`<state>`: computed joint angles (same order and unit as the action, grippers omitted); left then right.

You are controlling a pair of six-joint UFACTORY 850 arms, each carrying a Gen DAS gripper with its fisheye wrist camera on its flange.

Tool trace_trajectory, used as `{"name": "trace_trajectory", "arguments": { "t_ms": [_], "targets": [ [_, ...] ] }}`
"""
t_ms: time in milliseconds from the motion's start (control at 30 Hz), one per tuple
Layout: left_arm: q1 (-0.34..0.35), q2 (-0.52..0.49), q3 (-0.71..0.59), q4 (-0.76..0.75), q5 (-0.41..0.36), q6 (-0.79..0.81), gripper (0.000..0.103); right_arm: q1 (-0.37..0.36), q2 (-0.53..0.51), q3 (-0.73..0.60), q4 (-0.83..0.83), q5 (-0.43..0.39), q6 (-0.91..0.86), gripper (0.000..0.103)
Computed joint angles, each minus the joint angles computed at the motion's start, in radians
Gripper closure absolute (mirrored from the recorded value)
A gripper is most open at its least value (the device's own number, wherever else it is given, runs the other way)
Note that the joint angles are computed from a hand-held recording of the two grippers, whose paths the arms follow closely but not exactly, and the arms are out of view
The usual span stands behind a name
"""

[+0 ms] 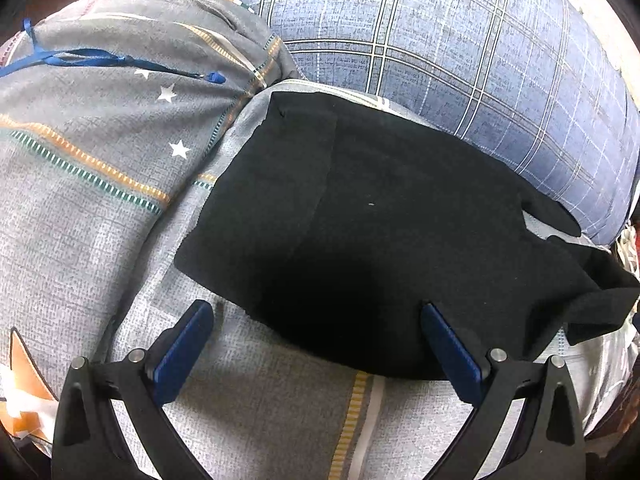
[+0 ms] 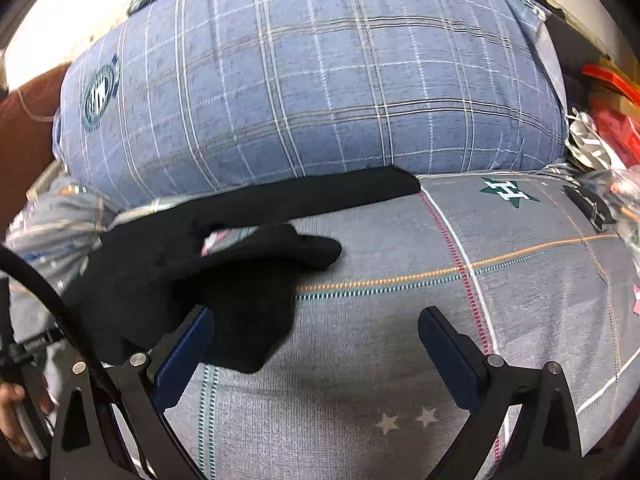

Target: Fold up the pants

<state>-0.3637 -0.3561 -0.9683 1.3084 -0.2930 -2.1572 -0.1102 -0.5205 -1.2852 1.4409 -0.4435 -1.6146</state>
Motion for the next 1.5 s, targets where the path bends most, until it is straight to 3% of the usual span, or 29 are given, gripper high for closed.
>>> {"name": "trace_trajectory", "arguments": {
  "t_ms": [167, 300, 400, 500, 533, 600, 633, 733, 833, 967, 1033, 1100, 1200, 1267, 1367, 1467, 1500],
  "targets": [
    [0.012, -0.006, -0.004, -0.04, 0.024, 0.033, 0.0, -0.01, -0.054, -0.094, -0.131, -0.1, 0.223, 0.0],
    [0.018, -0.022, -0.02, -0.074, 0.042, 0.062, 0.0, -0.004, -0.13, -0.206, -0.223, -0.226, 0.405, 0.0],
    [0.017, -0.035, -0.039, -0.133, 0.047, 0.133, 0.0, 0.022, -0.205, -0.319, -0.397, -0.284, 0.603, 0.0],
    [0.014, -0.05, -0.061, -0.198, 0.036, 0.208, 0.0, 0.037, -0.264, -0.391, -0.47, -0.334, 0.685, 0.0],
    [0.014, -0.054, -0.067, -0.212, 0.035, 0.224, 0.0, 0.039, -0.28, -0.406, -0.462, -0.351, 0.679, 0.007],
    [0.012, -0.065, -0.081, -0.244, 0.028, 0.264, 0.0, 0.043, -0.298, -0.413, -0.407, -0.367, 0.597, 0.044],
    [0.011, -0.067, -0.084, -0.25, 0.023, 0.273, 0.0, 0.05, -0.302, -0.415, -0.414, -0.355, 0.579, 0.073],
    [0.003, -0.068, -0.089, -0.214, 0.002, 0.248, 0.001, 0.056, -0.277, -0.372, -0.359, -0.286, 0.466, 0.088],
    [-0.004, -0.068, -0.092, -0.216, -0.013, 0.267, 0.001, 0.034, -0.193, -0.267, -0.174, -0.217, 0.253, 0.091],
    [0.0, -0.061, -0.078, -0.232, 0.013, 0.279, 0.001, -0.017, -0.08, -0.122, 0.019, -0.135, 0.068, 0.091],
    [-0.001, -0.055, -0.066, -0.207, 0.018, 0.251, 0.001, -0.035, -0.064, -0.08, -0.026, -0.096, 0.104, 0.09],
    [-0.002, -0.049, -0.057, -0.201, 0.019, 0.247, 0.001, -0.038, -0.079, -0.063, -0.194, -0.046, 0.227, 0.09],
    [0.0, -0.027, -0.032, -0.205, 0.027, 0.252, 0.001, -0.046, -0.097, -0.044, -0.324, -0.033, 0.365, 0.088],
    [0.002, -0.005, -0.007, -0.167, 0.033, 0.215, 0.001, -0.069, -0.087, -0.023, -0.34, -0.04, 0.409, 0.072],
    [0.011, 0.029, 0.038, -0.073, 0.044, 0.106, 0.001, -0.09, -0.025, 0.046, -0.228, -0.037, 0.278, 0.058],
    [0.033, 0.054, 0.078, 0.068, 0.094, -0.075, 0.001, -0.085, 0.032, 0.094, -0.189, -0.106, 0.152, 0.037],
    [0.038, 0.054, 0.084, 0.128, 0.106, -0.151, 0.001, -0.076, 0.045, 0.106, -0.192, -0.145, 0.112, 0.034]
  ]
}}
